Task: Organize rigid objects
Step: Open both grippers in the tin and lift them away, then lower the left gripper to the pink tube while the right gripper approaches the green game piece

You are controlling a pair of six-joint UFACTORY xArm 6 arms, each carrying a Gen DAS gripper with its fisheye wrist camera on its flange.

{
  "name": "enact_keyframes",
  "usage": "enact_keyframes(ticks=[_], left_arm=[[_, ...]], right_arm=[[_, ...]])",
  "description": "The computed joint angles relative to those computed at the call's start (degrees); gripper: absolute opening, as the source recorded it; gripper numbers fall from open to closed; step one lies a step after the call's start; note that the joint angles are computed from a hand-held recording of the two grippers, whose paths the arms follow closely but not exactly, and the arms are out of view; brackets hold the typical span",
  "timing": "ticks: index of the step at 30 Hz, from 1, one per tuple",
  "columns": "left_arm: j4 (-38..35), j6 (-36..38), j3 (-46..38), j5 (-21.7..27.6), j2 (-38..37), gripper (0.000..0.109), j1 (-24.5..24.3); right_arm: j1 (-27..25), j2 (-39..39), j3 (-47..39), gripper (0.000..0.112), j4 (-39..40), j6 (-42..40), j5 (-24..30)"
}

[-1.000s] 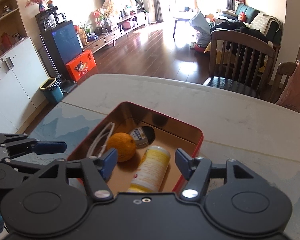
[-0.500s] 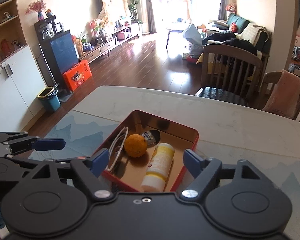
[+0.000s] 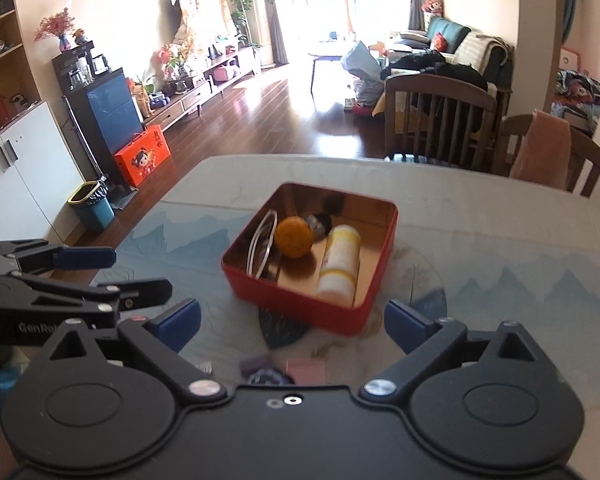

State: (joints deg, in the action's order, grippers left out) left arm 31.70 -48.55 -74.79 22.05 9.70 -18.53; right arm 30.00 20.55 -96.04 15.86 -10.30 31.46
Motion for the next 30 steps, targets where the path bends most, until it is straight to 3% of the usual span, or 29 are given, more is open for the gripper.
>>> enact_keyframes(ticks=[15,23,30], left_arm=[[5.4,-2.3,17.2,-7.5,-11.0,0.082,0.0],[1.0,1.7,24.6,-9.6,-15.0,0.082,-1.8],[3.9,0.1,28.1,-10.1,-16.1,0.082,-3.4]], right_arm=[[3.1,-11.1,23.1,0.103,-9.5,9.9,-8.8],[4.0,-12.6,29.2,0.101,-17.4,18.8,-10.2],[4.9,-13.4,33.3,0.096,-20.6,17.8,-12.2]])
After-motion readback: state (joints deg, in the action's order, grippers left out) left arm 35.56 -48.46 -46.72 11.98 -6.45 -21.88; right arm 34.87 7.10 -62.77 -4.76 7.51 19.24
